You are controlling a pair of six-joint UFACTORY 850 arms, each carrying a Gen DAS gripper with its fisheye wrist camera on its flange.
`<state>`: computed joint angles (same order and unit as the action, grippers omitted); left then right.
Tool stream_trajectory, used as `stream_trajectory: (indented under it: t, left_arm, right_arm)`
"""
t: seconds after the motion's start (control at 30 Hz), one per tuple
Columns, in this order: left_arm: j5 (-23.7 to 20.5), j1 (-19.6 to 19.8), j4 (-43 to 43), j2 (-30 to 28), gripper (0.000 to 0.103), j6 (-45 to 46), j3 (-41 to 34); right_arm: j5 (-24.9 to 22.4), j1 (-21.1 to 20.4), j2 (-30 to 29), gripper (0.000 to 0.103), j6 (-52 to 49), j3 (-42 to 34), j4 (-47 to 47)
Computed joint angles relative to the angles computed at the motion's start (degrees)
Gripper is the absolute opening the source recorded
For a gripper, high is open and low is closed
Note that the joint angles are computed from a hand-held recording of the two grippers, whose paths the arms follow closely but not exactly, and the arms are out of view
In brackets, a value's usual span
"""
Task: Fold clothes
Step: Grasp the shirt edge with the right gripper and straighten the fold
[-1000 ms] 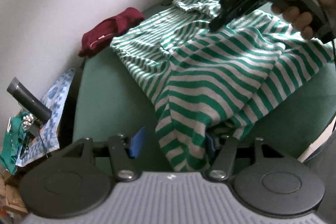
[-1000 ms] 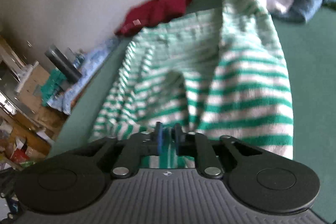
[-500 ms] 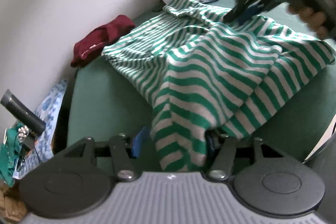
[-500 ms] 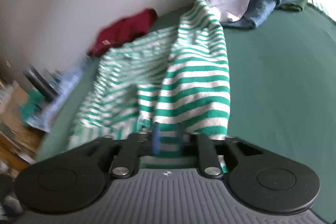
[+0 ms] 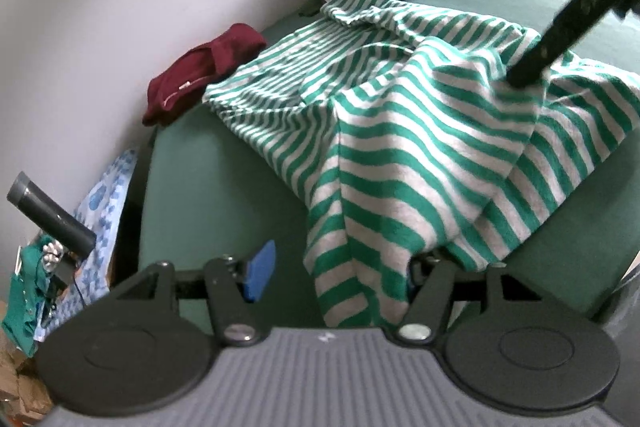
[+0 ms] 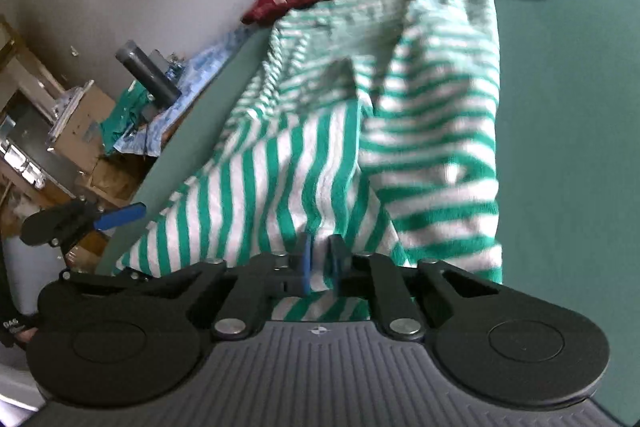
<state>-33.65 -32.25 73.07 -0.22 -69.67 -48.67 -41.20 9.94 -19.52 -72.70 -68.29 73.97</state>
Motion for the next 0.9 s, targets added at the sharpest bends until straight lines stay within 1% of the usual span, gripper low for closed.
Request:
stream_trajectory:
  t: [0.07, 0.17, 0.27, 0.37, 0.43, 0.57, 0.6, 0.77, 0.83, 0.9]
  left_arm:
    - [0.0, 0.0, 0.1, 0.2, 0.066, 0.2, -0.2]
    - [0.6, -0.3, 1.3, 0.4, 0.069, -0.6, -0.1]
    - [0.7, -0.6, 1.8, -0.5, 0.069, 0.0, -0.1]
    - [0.2, -0.9, 3.3, -0.6, 0.070, -0.9, 0.4]
    - [0.7, -0.5, 2.4, -0.2, 0.071, -0.6, 0.7]
    - [0.9, -0.2, -1.3, 1.1, 0.072, 4.0, 0.9]
    - [1.3, -0.3, -2.9, 1.9, 0.072, 6.0, 1.1]
    - [6.6, 1.2, -11.8, 7.1, 0.072, 15.5, 1.7]
    - [8.6, 1.9, -12.5, 7.7, 0.073, 15.4, 1.1]
    - [11.7, 3.0, -12.3, 6.9, 0.074, 13.5, 0.1]
  right_arm:
    - [-0.3, -0.8, 1.2, 0.009, -2.5, 0.4, 2.3]
    - [-1.5, -2.4, 3.2, 0.009, -4.3, 0.8, 4.3]
    - [0.6, -2.1, 4.2, 0.009, -2.4, 1.4, -0.6]
    - [4.1, -0.9, 4.3, 0.009, 2.2, 2.8, -8.1]
    - [5.1, -0.5, 4.8, 0.009, 1.8, 3.8, -8.9]
    - [6.7, 0.5, 4.5, 0.009, 1.3, 3.3, -10.9]
    - [6.4, 0.5, 4.4, 0.009, 1.4, 3.0, -11.3]
    - [5.9, 0.2, 4.1, 0.009, 1.4, 2.2, -12.5]
    - [5.4, -0.1, 4.8, 0.008, 0.4, 2.3, -11.1]
    - [5.0, -0.3, 4.7, 0.008, 0.7, 1.6, -11.6]
